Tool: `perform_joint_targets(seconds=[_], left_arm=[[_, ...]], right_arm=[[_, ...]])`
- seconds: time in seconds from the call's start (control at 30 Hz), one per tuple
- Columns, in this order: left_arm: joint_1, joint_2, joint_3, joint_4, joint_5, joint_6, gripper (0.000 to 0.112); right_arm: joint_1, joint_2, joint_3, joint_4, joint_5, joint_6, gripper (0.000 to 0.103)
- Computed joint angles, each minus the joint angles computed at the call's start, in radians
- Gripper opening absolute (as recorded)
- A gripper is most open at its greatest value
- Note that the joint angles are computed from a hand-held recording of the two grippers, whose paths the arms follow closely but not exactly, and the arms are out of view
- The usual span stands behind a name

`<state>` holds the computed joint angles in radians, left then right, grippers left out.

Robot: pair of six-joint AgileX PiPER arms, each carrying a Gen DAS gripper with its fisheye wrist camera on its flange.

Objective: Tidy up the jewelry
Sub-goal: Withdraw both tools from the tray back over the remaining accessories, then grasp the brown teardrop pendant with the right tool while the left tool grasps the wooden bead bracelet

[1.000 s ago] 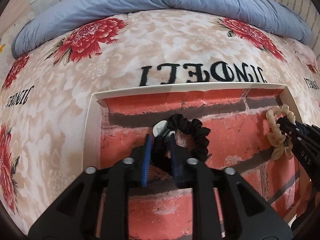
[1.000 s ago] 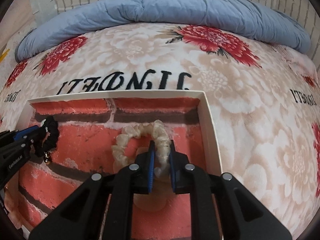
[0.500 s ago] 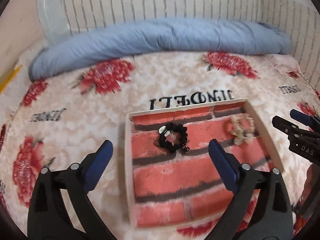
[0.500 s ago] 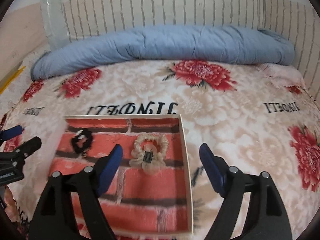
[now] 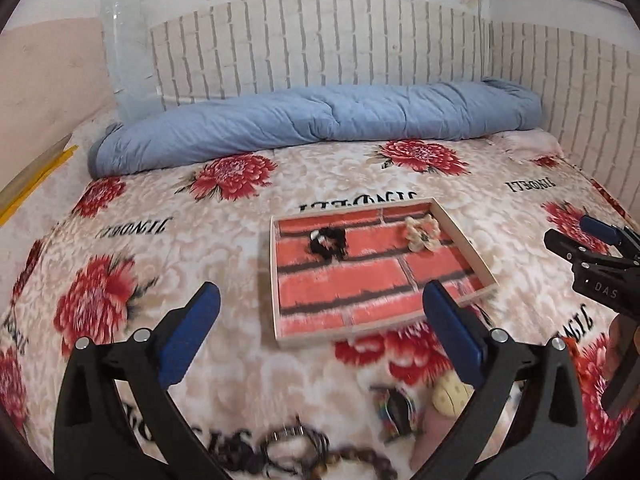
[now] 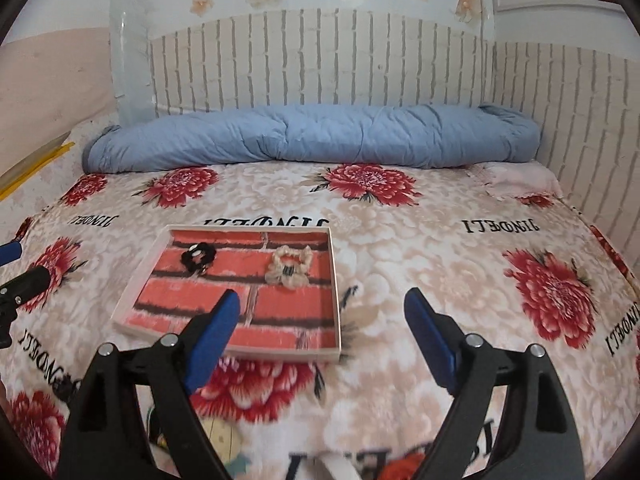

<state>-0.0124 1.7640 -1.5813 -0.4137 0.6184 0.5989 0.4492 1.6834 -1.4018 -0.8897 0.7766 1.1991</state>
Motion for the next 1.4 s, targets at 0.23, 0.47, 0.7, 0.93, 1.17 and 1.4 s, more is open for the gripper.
perform_joint_targets(seconds=[0.23,0.47,0.7,0.93,1.17,1.4], left_arm=[[0.082,-0.23,0.425,-0.266,-0.135,0.308,0.098],[0.186,-0.337,0.696,-0.585,-0.156,0.659,0.098],[0.193,-0.316,0.811,-0.762,-0.232,0.867,0.098],[0.174,-0.268,0.863,-0.973,-0.287,1.089,0.098],[0.175,-0.209,0.857,-1.029,-0.293,1.147,0.098],[0.176,-0.164,0.831,-0.95,-0.285,1.063,0.088]], right_arm=[[0.159,-0.195,0.336,-0.161,0.001,0.344,0.083],[0.336,-0.235,0.54,-0.281,0.112,0.63,0.083],[0.428,-0.166,0.614,-0.325,0.158,0.766,0.083],[0.427,-0.124,0.664,-0.363,0.115,0.862,0.083],[0.4,-0.09,0.667,-0.376,0.058,0.87,0.074],[0.334,-0.08,0.678,-0.369,-0.053,0.857,0.057]])
